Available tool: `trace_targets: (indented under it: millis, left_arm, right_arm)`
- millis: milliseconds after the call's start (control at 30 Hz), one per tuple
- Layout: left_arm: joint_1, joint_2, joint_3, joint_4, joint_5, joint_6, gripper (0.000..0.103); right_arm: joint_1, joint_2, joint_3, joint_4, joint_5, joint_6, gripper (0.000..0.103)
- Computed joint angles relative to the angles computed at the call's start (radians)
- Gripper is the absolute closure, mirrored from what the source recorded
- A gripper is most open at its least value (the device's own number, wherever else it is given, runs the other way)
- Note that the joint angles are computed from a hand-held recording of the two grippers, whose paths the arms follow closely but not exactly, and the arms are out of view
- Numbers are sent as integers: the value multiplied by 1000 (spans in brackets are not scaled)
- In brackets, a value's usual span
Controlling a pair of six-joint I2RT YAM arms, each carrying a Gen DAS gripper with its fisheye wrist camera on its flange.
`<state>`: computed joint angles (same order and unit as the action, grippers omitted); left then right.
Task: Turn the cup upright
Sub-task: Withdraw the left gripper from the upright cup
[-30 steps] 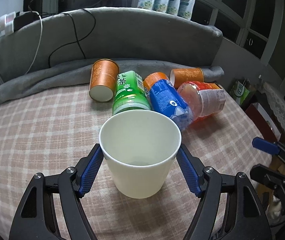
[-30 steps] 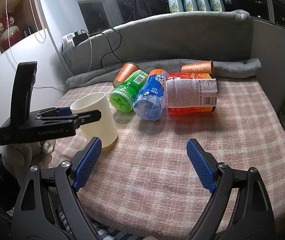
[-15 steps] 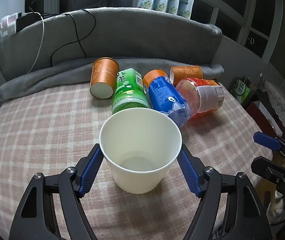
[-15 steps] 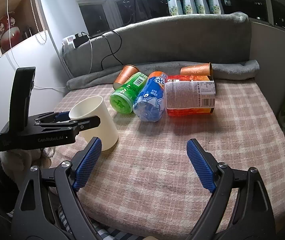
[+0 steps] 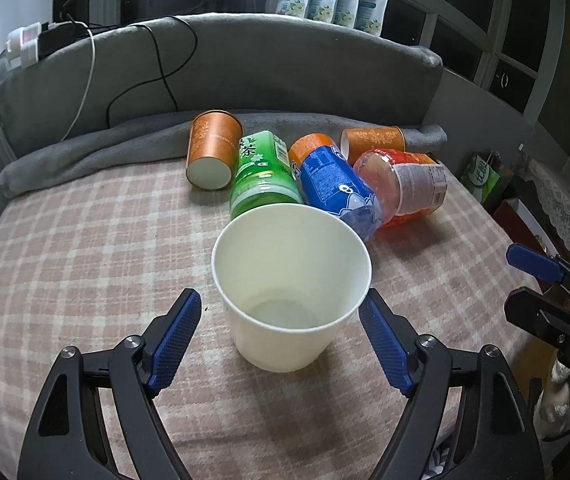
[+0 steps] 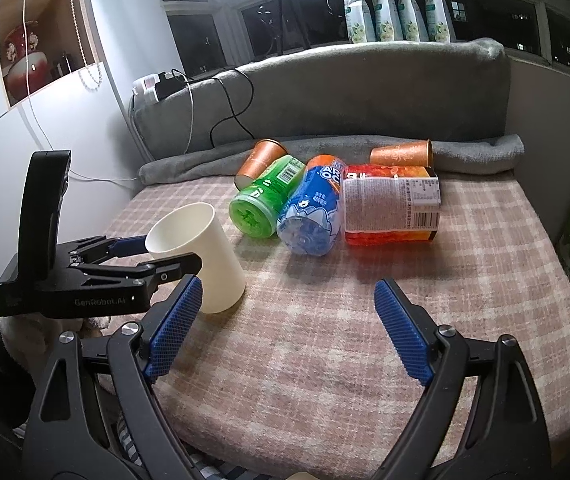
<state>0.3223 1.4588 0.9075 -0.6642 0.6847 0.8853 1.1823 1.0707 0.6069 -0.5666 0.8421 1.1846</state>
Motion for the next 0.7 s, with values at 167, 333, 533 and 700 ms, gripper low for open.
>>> trace_targets:
  millis: [167,333,533,700]
  left_arm:
    - [37,-1,10,-32,22,37,22]
    - [102,-10,20,-78,54,95,22]
    - [203,-12,42,-118,103,152,22]
    - [303,-48,40,-69,203,120,22]
  right_arm:
    - [0,16,16,7,26,-8,12]
    - [0,54,58,-23,77,8,12]
    - [9,155,150,-126,162,68,11]
    - [15,222,219,-218,223,126,11]
